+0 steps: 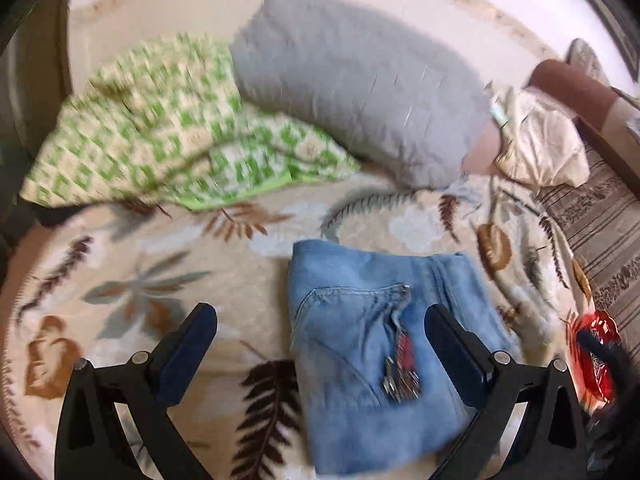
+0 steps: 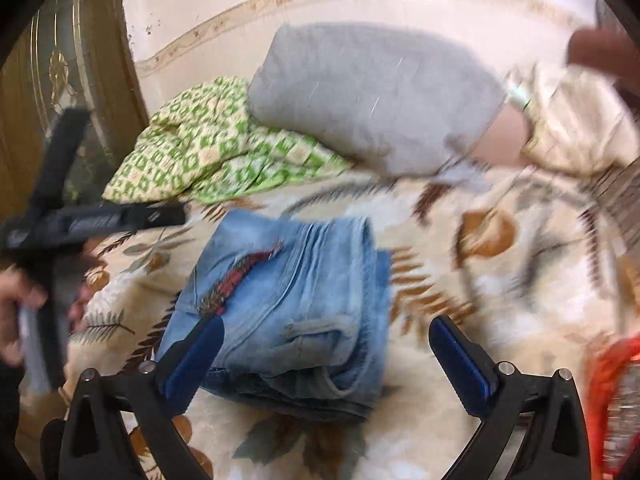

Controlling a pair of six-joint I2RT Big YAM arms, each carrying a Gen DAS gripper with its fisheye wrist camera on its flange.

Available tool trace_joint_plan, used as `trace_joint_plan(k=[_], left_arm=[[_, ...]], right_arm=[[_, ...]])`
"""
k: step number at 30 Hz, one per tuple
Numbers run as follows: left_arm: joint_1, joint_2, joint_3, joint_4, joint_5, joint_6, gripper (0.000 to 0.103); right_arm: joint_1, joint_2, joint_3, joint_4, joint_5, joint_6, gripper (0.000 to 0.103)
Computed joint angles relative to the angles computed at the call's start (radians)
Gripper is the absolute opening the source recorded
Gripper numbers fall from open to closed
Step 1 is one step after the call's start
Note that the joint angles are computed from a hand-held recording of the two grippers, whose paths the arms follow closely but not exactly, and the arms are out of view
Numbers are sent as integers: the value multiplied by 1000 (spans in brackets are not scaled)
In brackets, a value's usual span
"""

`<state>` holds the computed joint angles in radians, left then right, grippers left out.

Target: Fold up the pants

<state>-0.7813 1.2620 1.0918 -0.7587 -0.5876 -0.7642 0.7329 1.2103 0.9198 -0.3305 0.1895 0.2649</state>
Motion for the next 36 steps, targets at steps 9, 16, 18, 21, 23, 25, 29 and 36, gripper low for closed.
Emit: trace_joint_plan(k=[9,16,18,21,23,25,29,36], left_arm=[[-342,-97,15,-292,-403,-298,103],[-521,-19,32,-625,-457,-727,103],[-559,-5,15,-655,-429,-834,103],[-584,1,-3,-615,-383,-822,103],[-593,24,19,-667,-400,-839,103],[-603,31,33,-701,-423,-869,103],[-602,25,33,-706,-414,-866,103],[-597,19,29,-674,-390,-844,103]], right_arm=[[151,-227,6,-172,378,100,103],[292,-333,-52,-363,538,264,103],[347,-355,-81,-426,594,337,103],[404,-368,-110,-491,616,410,103],[424,-370,-119,-513,626,422,103],[432,-378,-125,-515,630,428,103],[428,-391,-126,-511,630,425,103],[418,-394,-128,-504,615,421,103]])
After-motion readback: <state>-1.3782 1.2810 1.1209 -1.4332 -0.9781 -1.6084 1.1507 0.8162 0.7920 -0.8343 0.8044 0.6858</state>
